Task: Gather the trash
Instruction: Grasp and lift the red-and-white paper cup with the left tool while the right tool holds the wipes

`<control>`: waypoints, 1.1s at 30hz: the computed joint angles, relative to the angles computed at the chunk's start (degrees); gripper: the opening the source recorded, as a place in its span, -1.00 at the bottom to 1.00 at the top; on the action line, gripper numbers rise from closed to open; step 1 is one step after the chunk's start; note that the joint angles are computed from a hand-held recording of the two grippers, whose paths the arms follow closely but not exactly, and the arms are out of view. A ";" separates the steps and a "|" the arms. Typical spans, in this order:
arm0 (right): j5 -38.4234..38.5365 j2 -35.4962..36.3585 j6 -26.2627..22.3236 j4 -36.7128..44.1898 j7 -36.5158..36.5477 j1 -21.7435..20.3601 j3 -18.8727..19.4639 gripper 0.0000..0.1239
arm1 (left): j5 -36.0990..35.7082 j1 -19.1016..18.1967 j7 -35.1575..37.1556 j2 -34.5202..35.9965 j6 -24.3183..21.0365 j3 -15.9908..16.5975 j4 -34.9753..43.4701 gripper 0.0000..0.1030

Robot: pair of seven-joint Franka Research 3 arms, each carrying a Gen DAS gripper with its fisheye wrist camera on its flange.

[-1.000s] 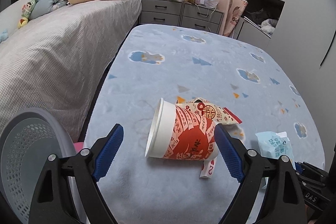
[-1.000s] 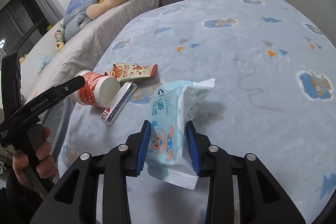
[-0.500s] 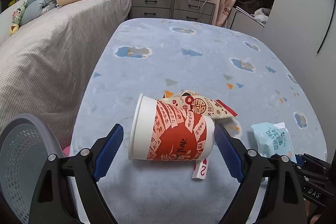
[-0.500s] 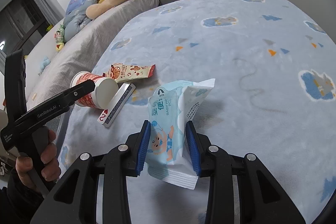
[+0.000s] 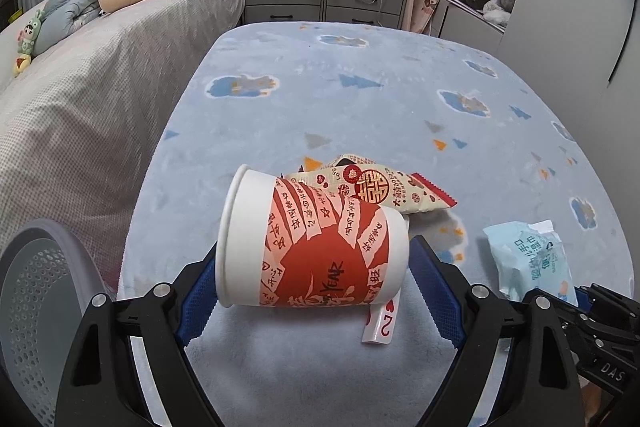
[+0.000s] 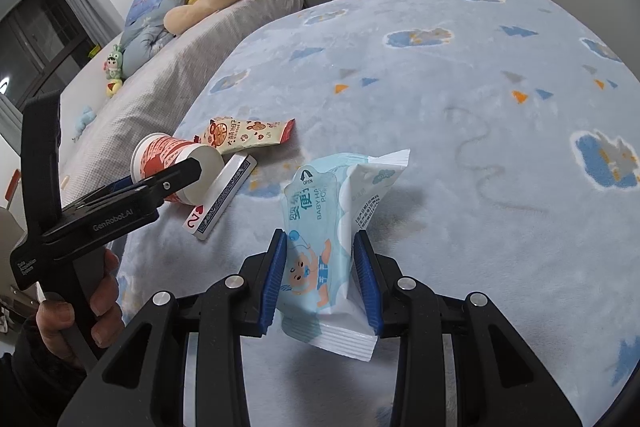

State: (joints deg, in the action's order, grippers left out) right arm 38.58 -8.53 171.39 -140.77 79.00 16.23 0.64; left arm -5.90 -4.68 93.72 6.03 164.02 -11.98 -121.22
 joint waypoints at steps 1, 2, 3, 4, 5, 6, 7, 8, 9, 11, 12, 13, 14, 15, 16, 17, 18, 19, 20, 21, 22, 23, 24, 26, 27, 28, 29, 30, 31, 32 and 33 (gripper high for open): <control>0.11 -0.06 0.02 -0.13 -0.05 0.06 -0.01 -0.44 | 0.91 -0.19 -0.86 0.32 -0.23 0.25 0.25 0.63; 0.04 -0.07 0.09 -0.19 0.08 0.06 0.05 -0.44 | 1.67 -0.33 -1.68 0.68 -0.44 0.41 0.54 0.63; 0.18 -0.08 0.14 -0.26 -0.03 0.12 -0.01 -0.44 | 2.03 -0.33 -2.11 0.89 -0.36 0.43 0.64 0.63; 0.08 -0.07 0.14 -0.29 0.08 0.10 0.02 -0.44 | 2.67 -0.40 -2.82 1.06 -0.14 0.52 0.70 0.63; -0.27 -0.09 0.15 -0.35 0.41 -0.02 0.14 -0.44 | 3.37 -0.47 -3.50 1.28 0.17 0.61 0.78 0.63; -0.23 -0.08 0.11 -0.38 0.33 -0.01 0.05 -0.44 | 4.21 -0.54 -4.20 1.46 0.51 0.72 0.84 0.63; -0.30 -0.10 0.09 -0.43 0.38 -0.04 0.03 -0.44 | 5.10 -0.62 -4.92 1.53 0.74 0.81 0.83 0.63; -0.63 -0.19 0.18 -0.56 0.74 -0.14 0.18 -0.44 | 5.59 -0.57 -5.24 1.54 0.74 0.77 0.85 0.62; -0.70 -0.15 0.17 -0.53 0.74 -0.14 0.11 -0.44 | 5.55 -0.41 -5.16 1.60 0.72 0.58 0.89 0.60; -1.16 -0.18 0.19 -0.62 1.16 -0.28 0.18 -0.44 | 3.96 0.23 -4.06 1.55 0.73 -0.08 0.81 0.57; -1.52 -0.31 0.31 -0.80 1.57 -0.37 0.33 -0.44 | 3.39 0.41 -3.75 1.42 0.84 -0.24 0.65 0.57; -1.62 -0.33 0.31 -0.82 1.62 -0.35 0.27 -0.44 | 2.57 0.64 -3.29 1.16 1.03 -0.42 0.39 0.57; -1.80 -0.38 0.39 -0.89 1.76 -0.34 0.30 -0.44 | 1.71 0.85 -2.71 0.81 1.28 -0.59 0.06 0.57; -1.86 -0.40 0.31 -0.84 1.69 -0.31 0.19 -0.44 | 1.15 0.92 -2.35 0.41 1.47 -0.62 -0.24 0.57; -2.35 -0.52 0.40 -0.96 2.08 -0.44 0.36 -0.44 | 0.62 0.95 -1.96 -0.02 1.69 -0.63 -0.60 0.57; -2.85 -0.61 0.33 -0.91 2.46 -0.57 0.46 -0.44 | -0.18 1.05 -1.33 -0.78 2.12 -0.65 -1.21 0.57; -3.27 -0.76 0.34 -0.96 2.77 -0.61 0.57 -0.44 | -0.59 0.98 -1.01 -1.41 2.53 -0.50 -1.79 0.56; -3.89 -0.92 0.40 -1.00 3.23 -0.70 0.75 -0.44 | -1.15 0.95 -0.65 -2.40 3.19 -0.30 -2.66 0.57; -4.51 -1.08 0.37 -0.97 3.68 -0.80 0.89 -0.44 | -1.93 0.90 -0.11 -3.43 3.75 -0.05 -3.53 0.56; -4.97 -1.27 0.38 -0.96 3.94 -0.77 0.97 -0.44 | -2.53 0.73 0.32 -4.12 4.01 0.27 -4.02 0.56; -5.59 -1.45 0.42 -0.93 4.32 -0.77 1.16 -0.44 | -3.41 0.59 0.87 -5.13 4.44 0.65 -4.80 0.56; -6.20 -1.62 0.44 -0.88 4.76 -0.75 1.36 -0.44 | -4.15 0.34 1.35 -5.84 4.67 1.09 -5.29 0.56; -6.65 -1.75 0.48 -0.78 4.95 -0.59 1.47 -0.44 | -5.42 0.15 2.11 -7.00 5.10 1.63 -6.16 0.56; -7.31 -1.92 0.50 -0.40 5.08 -0.11 1.62 -0.44 | -7.49 -0.59 3.47 -8.33 5.41 2.79 -7.10 0.56; -7.17 -1.92 0.42 -0.04 4.74 0.40 1.52 -0.44 | -8.79 -0.90 4.25 -9.39 5.62 3.51 -7.88 0.56; -7.17 -1.85 0.34 0.43 4.52 0.80 1.57 -0.44 | -9.47 -1.26 4.62 -10.06 5.80 4.19 -8.42 0.56; -7.35 -1.78 0.30 0.83 4.44 1.08 1.70 -0.44 | -10.07 -1.52 4.88 -10.96 6.07 4.91 -9.17 0.56; -7.62 -1.67 0.29 1.34 4.33 1.35 1.89 -0.44 | -10.31 -1.73 4.87 -11.80 6.32 5.60 -9.88 0.56; -7.91 -1.51 0.21 1.94 4.11 1.67 2.09 -0.44 | -10.36 -1.95 4.75 -12.42 6.50 6.24 -10.41 0.56; -7.83 -1.11 0.05 2.79 3.47 2.21 2.11 -0.44 | -10.14 -1.91 4.29 -13.43 6.81 6.91 -11.29 0.56; -7.56 -0.78 -0.08 3.42 2.81 2.66 2.07 -0.44 | -9.38 -1.69 3.42 -14.26 7.09 7.46 -12.04 0.56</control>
